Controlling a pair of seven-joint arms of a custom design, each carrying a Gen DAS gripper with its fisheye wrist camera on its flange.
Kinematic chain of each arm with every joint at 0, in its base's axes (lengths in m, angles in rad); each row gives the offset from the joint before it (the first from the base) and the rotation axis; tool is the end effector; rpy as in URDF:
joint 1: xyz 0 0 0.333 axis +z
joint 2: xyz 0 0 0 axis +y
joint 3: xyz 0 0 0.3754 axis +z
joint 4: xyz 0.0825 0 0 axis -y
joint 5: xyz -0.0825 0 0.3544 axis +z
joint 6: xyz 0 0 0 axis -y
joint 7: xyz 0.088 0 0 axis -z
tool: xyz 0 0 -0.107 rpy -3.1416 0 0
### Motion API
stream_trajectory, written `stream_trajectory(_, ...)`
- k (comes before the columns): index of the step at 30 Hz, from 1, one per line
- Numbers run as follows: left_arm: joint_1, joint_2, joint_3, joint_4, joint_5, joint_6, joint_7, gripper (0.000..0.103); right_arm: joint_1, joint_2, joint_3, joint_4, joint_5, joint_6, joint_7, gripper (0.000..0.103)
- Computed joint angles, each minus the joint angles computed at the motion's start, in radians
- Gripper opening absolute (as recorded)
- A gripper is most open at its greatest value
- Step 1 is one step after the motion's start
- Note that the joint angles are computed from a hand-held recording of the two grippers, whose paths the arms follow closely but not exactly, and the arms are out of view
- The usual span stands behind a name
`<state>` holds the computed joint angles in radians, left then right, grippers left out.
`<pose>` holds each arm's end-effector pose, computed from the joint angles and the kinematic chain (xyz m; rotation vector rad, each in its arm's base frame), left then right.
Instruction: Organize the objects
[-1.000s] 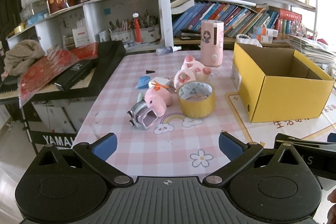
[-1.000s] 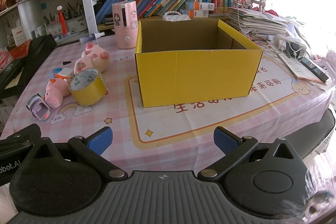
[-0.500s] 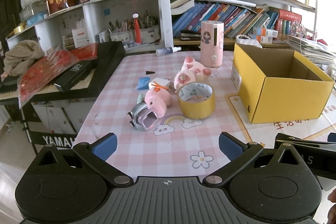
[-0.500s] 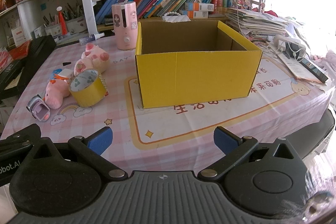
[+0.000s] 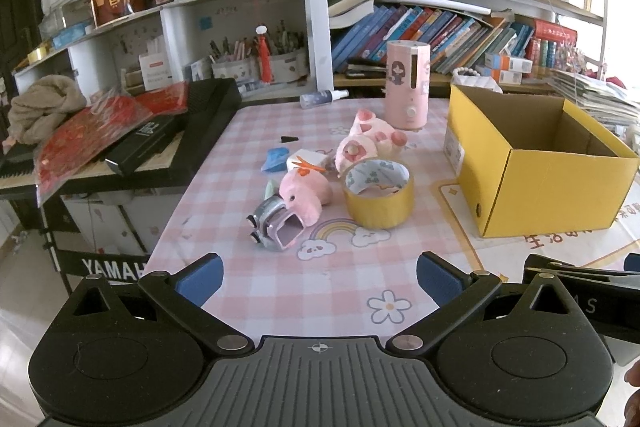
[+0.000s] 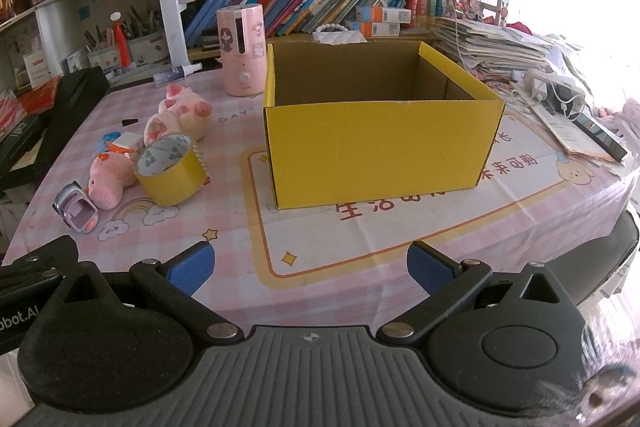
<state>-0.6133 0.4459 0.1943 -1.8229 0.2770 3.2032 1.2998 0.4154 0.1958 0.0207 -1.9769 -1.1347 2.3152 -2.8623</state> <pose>0.6141 -0.3293 0.4784 -1.2328 2.0640 -0.9836 0.5527 0.2376 0.4681 -1.1152 2.2694 -1.0346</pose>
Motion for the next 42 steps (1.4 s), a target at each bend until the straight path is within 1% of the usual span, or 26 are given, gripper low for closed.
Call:
stream_trajectory(2,0.01,-0.001,-0.012,0.002,-0.001,-0.001,0.005,0.103,0.0,0.001,0.0,0.002,0.002,-0.001,0.0,0.103)
stream_trajectory(4,0.044,-0.005,-0.051,0.001,-0.005,0.003,0.023,0.103,0.001,0.002,0.0,0.003,0.002,-0.002,0.001,0.103)
stream_trajectory(5,0.084,-0.001,-0.09,0.017,-0.011,-0.008,0.042,0.103,0.002,0.003,0.0,0.004,0.002,-0.003,0.001,0.103)
stream_trajectory(8,0.104,0.003,-0.106,0.025,-0.02,-0.01,0.055,0.103,0.001,0.002,-0.001,0.003,0.001,0.001,-0.003,0.103)
stream_trajectory(12,0.112,0.006,-0.108,0.026,-0.033,-0.009,0.059,0.103,0.003,0.007,0.001,0.018,0.005,0.003,-0.02,0.103)
stream_trajectory(13,0.121,0.006,-0.118,0.026,-0.04,-0.014,0.06,0.103,0.003,0.01,0.001,0.024,0.008,0.008,-0.031,0.103)
stream_trajectory(16,0.168,0.009,-0.169,0.037,-0.063,-0.037,0.064,0.103,0.004,0.017,0.001,0.037,0.023,0.016,-0.068,0.103)
stream_trajectory(18,0.164,0.011,-0.162,0.038,-0.069,-0.041,0.051,0.103,0.005,0.027,-0.002,0.052,0.028,0.022,-0.093,0.103)
stream_trajectory(21,0.135,0.016,-0.118,0.045,-0.066,-0.044,0.014,0.103,0.006,0.036,-0.01,0.063,0.023,0.048,-0.113,0.103)
stream_trajectory(25,0.114,0.028,-0.079,0.068,-0.06,-0.077,-0.044,0.103,0.0,0.057,-0.02,0.085,0.025,0.103,-0.165,0.101)
stream_trajectory(27,0.119,0.038,-0.076,0.082,-0.05,-0.085,-0.07,0.103,-0.005,0.074,-0.027,0.102,0.037,0.134,-0.199,0.1)
stream_trajectory(28,0.11,0.043,-0.061,0.087,-0.04,-0.085,-0.086,0.103,-0.007,0.083,-0.033,0.111,0.039,0.154,-0.21,0.1)
stream_trajectory(30,0.076,0.058,-0.011,0.11,-0.012,-0.095,-0.128,0.103,-0.011,0.103,-0.044,0.133,0.05,0.189,-0.242,0.1)
stream_trajectory(32,0.06,0.076,0.018,0.136,0.014,-0.106,-0.166,0.103,-0.013,0.124,-0.057,0.155,0.06,0.222,-0.272,0.1)
stream_trajectory(34,0.07,0.094,0.01,0.172,0.029,-0.139,-0.187,0.103,-0.018,0.144,-0.07,0.175,0.08,0.258,-0.305,0.1)
stream_trajectory(38,0.111,0.127,-0.036,0.242,0.055,-0.197,-0.216,0.103,-0.034,0.188,-0.094,0.216,0.152,0.335,-0.396,0.1)
stream_trajectory(42,0.128,0.168,-0.049,0.316,0.082,-0.232,-0.274,0.103,-0.044,0.245,-0.113,0.278,0.233,0.384,-0.523,0.1)
